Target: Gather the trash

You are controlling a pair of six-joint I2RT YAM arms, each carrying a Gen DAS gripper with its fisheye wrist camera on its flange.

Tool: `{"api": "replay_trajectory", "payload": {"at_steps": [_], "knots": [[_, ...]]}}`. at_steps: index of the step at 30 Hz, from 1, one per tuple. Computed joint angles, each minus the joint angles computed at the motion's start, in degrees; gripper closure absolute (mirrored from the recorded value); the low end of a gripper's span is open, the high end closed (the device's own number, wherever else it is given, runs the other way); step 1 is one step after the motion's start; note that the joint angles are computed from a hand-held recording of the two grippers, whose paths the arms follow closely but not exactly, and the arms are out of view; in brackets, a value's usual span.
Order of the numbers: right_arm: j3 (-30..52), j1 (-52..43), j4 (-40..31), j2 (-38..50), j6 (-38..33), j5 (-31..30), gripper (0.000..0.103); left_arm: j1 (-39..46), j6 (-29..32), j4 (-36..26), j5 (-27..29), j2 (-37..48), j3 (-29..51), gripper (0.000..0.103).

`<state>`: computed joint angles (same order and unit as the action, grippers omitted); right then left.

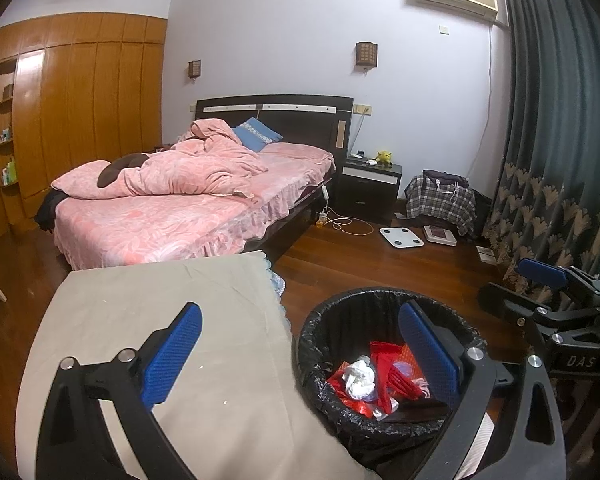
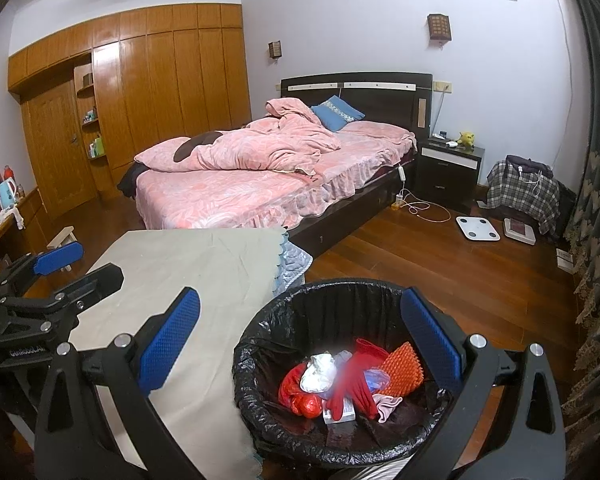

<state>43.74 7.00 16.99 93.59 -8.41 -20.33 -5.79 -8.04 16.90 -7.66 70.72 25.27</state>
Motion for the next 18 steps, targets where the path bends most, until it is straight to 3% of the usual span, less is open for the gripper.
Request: {"api": "replay_trajectory", "payload": {"at_steps": [18], "knots": [[0.28, 0.49, -0.03, 0.37, 0.36, 0.32, 0.005, 1.01, 0.4, 0.73, 0.74, 0.06, -0.76, 0.006]]}}
